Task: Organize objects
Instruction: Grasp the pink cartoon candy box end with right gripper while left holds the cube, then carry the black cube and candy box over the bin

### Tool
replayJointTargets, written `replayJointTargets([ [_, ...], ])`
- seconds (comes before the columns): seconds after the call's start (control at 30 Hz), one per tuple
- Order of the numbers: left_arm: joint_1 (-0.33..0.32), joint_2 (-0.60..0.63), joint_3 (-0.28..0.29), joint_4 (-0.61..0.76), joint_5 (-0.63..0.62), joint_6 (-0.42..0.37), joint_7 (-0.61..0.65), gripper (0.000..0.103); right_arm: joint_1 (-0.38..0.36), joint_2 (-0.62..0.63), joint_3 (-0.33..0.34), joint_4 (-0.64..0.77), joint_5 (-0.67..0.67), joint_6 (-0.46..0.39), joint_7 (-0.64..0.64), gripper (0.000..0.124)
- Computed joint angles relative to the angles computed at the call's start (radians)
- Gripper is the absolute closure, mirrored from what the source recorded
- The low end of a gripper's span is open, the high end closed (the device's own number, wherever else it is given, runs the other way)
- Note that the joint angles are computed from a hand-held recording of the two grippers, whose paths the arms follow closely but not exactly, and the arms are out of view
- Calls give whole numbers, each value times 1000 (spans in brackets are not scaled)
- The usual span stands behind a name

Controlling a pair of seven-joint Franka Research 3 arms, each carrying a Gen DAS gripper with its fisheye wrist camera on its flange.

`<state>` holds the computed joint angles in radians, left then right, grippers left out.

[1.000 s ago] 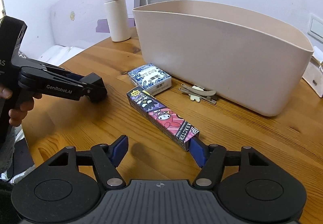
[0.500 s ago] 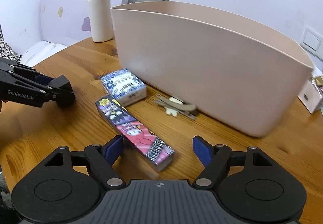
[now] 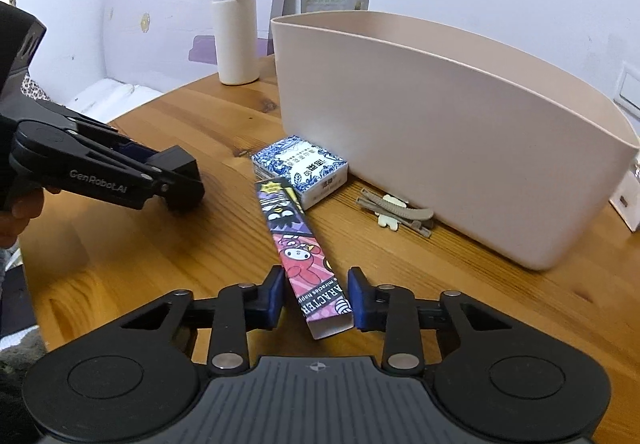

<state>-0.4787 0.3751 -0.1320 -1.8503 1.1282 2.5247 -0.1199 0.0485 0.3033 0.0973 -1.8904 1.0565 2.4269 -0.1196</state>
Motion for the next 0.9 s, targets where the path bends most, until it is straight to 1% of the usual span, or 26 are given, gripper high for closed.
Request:
replayJointTargets([
  [0.17,-3,-10,-1,-3,13,3,-2,58,-21,-31,-9,-26,36,-42,-14,99],
  [0.23,-2,-14,-1,-6,17,7,-9,58,-24,-43,-16,-33,44,-57,-17,103],
  [0.4,-1,-23,-5,-9,28,5,-19,57,-31,-65,-33,-46,77,-87,-33,103],
  [0.63,0,-37,-11,-14,36,4,-20,58,-40,-88,-48,-59,122,-100,-66,103],
  [0.9,-6,-77,-20,6,115,-13,-21,58,-51,-123,-67,-57,210,-115,-118,103],
])
